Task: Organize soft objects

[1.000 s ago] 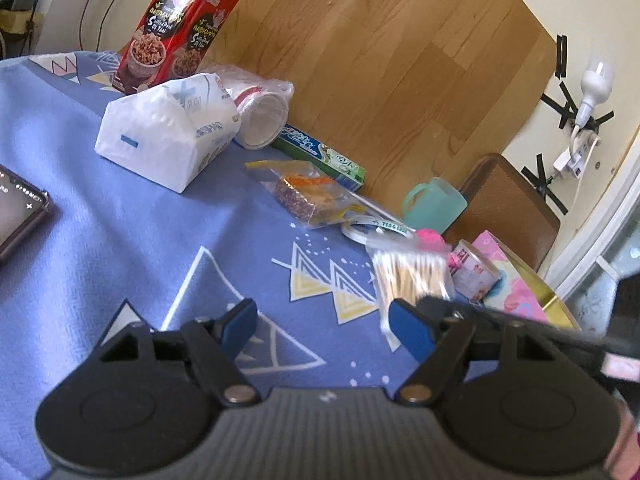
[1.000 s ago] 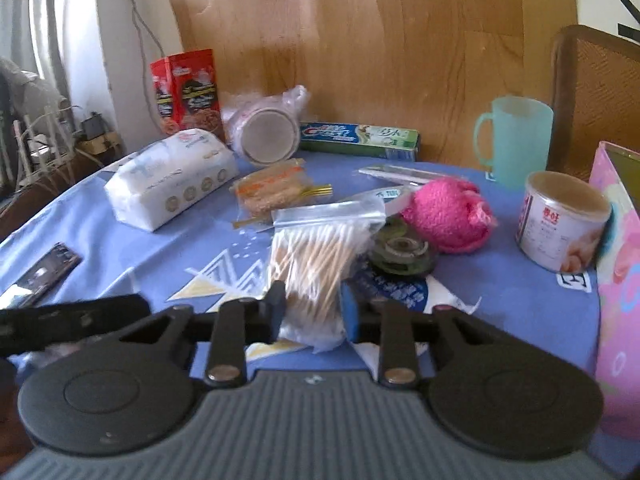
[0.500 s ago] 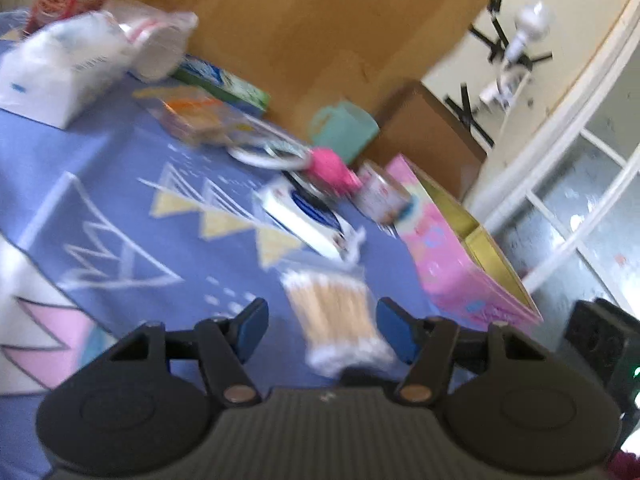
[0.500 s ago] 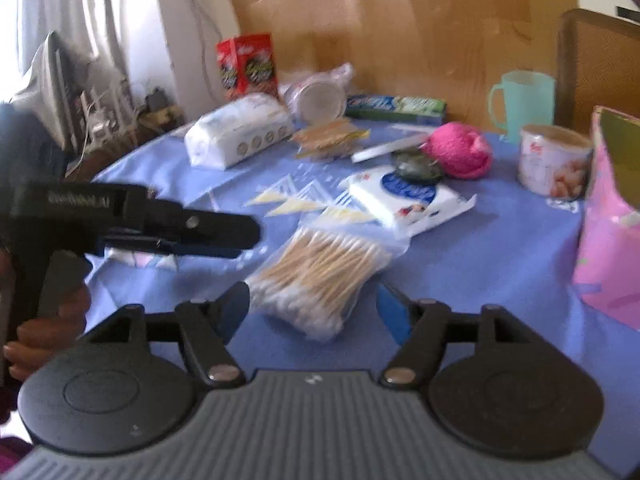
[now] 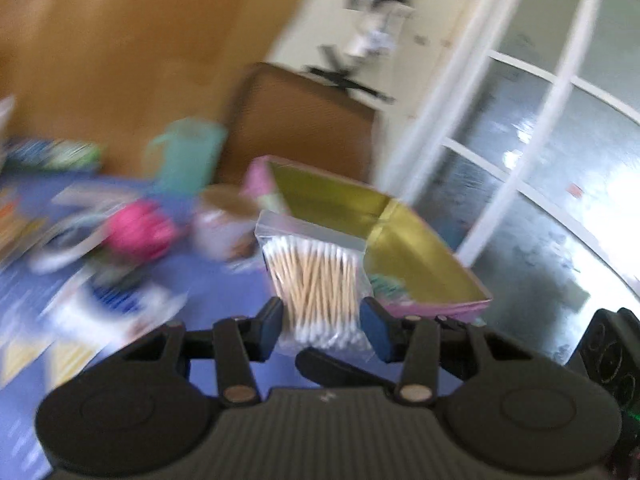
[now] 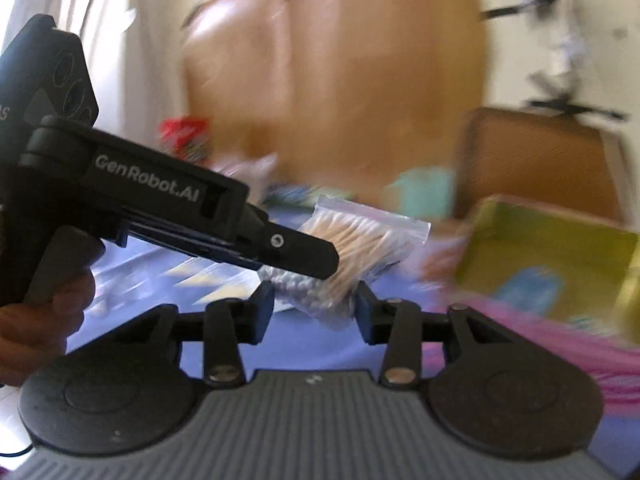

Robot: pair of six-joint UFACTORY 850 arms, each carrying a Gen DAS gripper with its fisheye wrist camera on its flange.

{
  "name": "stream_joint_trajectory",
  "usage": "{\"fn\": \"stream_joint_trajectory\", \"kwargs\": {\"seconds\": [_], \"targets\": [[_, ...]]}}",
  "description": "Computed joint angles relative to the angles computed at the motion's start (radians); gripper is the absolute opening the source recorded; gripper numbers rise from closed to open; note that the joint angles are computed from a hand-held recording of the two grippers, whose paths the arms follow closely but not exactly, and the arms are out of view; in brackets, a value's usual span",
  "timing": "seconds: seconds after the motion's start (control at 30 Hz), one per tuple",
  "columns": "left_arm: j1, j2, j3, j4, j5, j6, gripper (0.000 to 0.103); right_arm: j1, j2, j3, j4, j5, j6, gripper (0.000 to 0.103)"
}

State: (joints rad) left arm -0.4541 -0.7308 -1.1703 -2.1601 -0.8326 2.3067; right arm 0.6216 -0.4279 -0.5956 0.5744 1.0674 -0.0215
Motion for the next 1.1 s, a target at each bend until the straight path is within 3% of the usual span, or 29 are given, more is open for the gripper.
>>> {"fn": "stream_joint_trajectory", "kwargs": {"seconds": [0.1,0.2,0.33,0.43,0.57,0.63,0.67,0.77,0.93,1.1], "targets": [[-0.065,-0.039,-0.084,0.001,0.035,-0.005,0.055,-0.041,0.030,0.041,0.082,0.017,-0.004,0.047],[-0.104,-0.046,-0.090,-0.117,0.071,0.099,0.056,-0.075,0.011,0.020,0.279,-0.009,-0.076,0.059],[-0.061,-0.040,-0.055,-0.122,0.054,0.064,0.056,-0.110,0.006,0.053,0.299,0.038,0.037,0.060],[-0.009,-0.024,-0.001,-0.212,0.074,0.105,0.058,-0.099,0.009,0.061,0.298,0.084,0.080,0.060],[0.063,-0.018,0.061,-0.409,0.119,0.231,0.058,-0.083,0.017,0.053,0.150,0.095,0.111,0.059],[0.096,-0.031,0.066,-0.518,0.152,0.293,0.058,-0.093,0.015,0.020,0.009,0.038,0.124,0.053],[0.118,-0.040,0.067,-0.542,0.154,0.291,0.058,-0.101,0.008,-0.005,-0.073,-0.003,0.137,0.046],[0.158,-0.061,0.066,-0.620,0.133,0.310,0.058,-0.116,-0.038,-0.116,-0.258,-0.141,0.180,0.038],[0.199,-0.069,0.092,-0.574,0.033,0.225,0.059,-0.127,-0.163,-0.357,-0.339,-0.331,0.190,0.038],[0.209,-0.071,0.105,-0.538,-0.009,0.217,0.059,-0.200,-0.289,-0.584,-0.501,-0.561,0.515,0.038]]}}
